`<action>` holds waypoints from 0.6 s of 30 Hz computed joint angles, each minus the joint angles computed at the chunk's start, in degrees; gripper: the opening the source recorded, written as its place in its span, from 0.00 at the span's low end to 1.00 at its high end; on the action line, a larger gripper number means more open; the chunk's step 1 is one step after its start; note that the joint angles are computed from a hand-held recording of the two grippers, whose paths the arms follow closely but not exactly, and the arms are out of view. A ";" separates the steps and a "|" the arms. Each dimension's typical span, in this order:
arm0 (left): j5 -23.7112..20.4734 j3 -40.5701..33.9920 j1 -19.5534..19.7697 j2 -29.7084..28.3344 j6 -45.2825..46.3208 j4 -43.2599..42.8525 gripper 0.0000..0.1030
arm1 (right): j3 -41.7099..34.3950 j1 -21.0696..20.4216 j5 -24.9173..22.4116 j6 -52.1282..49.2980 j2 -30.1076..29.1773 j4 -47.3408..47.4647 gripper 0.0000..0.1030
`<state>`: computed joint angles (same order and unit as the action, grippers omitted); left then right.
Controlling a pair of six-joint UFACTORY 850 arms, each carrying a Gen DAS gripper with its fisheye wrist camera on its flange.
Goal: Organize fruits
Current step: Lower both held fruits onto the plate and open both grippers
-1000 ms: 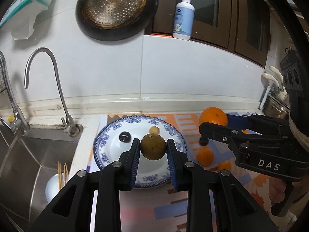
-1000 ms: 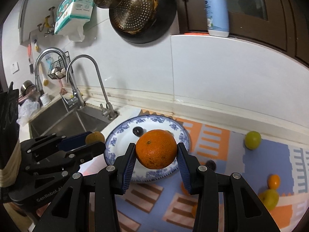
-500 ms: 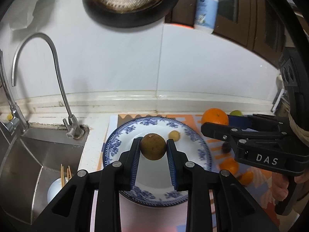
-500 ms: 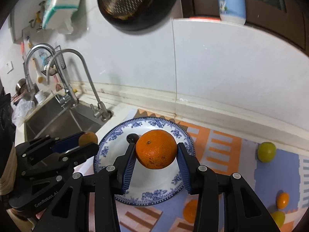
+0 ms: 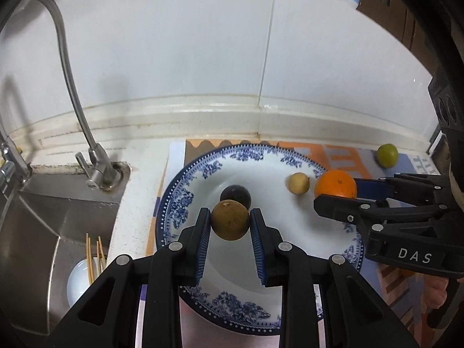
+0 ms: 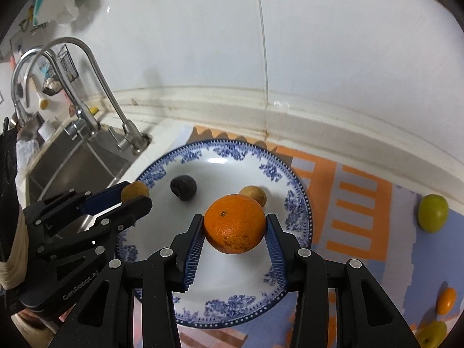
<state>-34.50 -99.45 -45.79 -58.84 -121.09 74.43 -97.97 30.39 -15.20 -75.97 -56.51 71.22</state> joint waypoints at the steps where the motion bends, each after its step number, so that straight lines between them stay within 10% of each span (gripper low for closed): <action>1: 0.81 -0.41 0.34 -0.33 1.00 -1.00 0.27 | -0.78 -0.01 -0.26 3.42 -0.54 -3.10 0.42; 18: -0.29 -2.67 0.45 -1.56 6.36 -6.91 0.40 | -4.94 -0.25 -2.11 18.31 -3.34 -15.13 0.48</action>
<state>-34.79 -102.12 -45.34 -60.40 -114.73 67.53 -102.91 30.14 -17.31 -57.65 -59.85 56.09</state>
